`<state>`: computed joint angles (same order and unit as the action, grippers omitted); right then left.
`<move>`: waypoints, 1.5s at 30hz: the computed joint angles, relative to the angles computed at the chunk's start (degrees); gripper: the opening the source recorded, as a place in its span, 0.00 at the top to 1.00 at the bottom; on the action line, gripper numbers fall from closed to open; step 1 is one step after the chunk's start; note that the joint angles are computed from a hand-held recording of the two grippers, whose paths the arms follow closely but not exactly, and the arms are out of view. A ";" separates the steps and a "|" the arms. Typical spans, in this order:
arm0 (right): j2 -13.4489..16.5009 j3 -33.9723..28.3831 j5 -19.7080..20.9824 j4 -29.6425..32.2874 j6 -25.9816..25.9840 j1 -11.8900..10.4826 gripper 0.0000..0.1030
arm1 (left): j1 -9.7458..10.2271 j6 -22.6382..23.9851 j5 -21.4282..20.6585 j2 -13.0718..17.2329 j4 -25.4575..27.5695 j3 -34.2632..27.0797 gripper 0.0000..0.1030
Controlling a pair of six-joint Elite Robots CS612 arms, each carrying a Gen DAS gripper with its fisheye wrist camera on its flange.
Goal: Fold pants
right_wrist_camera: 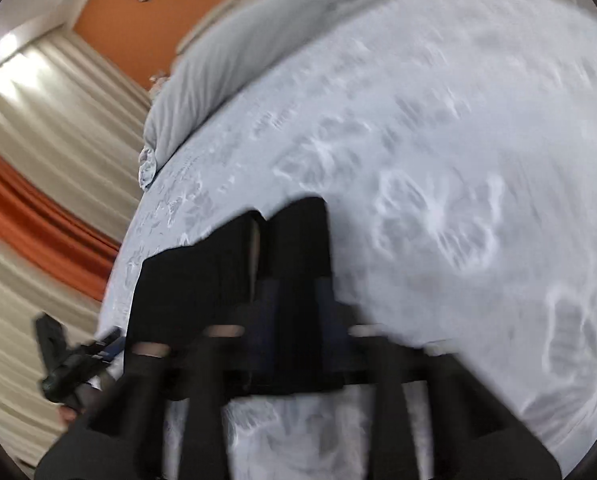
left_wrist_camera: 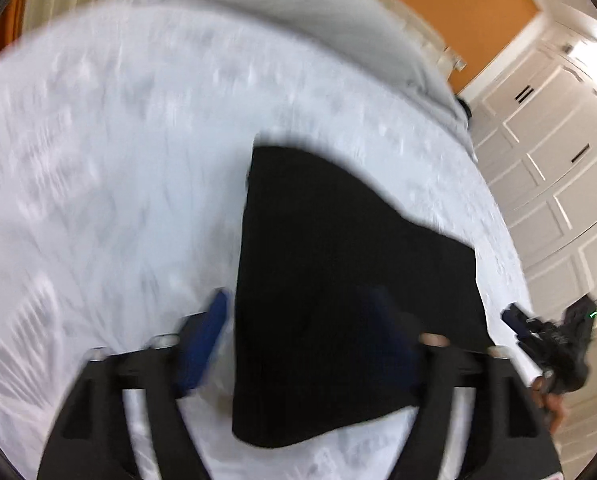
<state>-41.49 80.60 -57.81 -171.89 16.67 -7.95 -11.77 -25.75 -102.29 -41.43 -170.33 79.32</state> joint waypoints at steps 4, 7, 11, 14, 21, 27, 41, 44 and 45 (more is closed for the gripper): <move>2.03 -5.16 2.03 9.05 -9.46 1.96 0.14 | -1.44 4.61 5.99 -0.44 -3.50 0.90 0.23; 4.20 -9.41 -0.06 16.64 -14.76 3.65 0.44 | -2.28 5.95 7.85 -0.23 -2.27 0.90 0.23; 3.80 -9.39 -3.80 11.80 -16.16 4.79 0.87 | -2.85 7.25 9.67 1.07 0.75 -1.41 0.23; 1.16 -6.15 -5.63 1.42 -15.16 4.42 0.91 | -3.59 9.15 12.92 1.08 0.55 -1.47 0.23; 3.32 -7.76 -8.87 11.47 -9.71 2.78 0.77 | -4.57 12.21 15.33 2.25 2.88 -3.05 0.20; 1.53 -4.25 -10.96 4.52 -7.69 2.37 0.18 | -4.76 12.33 15.08 2.14 3.11 -2.63 0.17; 3.52 -6.57 3.58 14.11 -6.44 1.10 0.61 | 0.71 -2.93 -11.71 7.09 7.20 -9.52 0.40; 1.58 -3.43 8.96 8.97 -6.02 0.36 0.63 | 1.21 -3.20 -13.90 5.95 4.80 -8.22 0.72; 0.82 -2.25 9.50 7.81 -6.16 0.25 0.63 | 1.44 -3.06 -15.03 5.34 4.83 -7.71 0.74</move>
<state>-40.68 78.35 -48.31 -164.08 10.51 -7.70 -10.33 -28.81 -117.32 -36.09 -165.50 71.61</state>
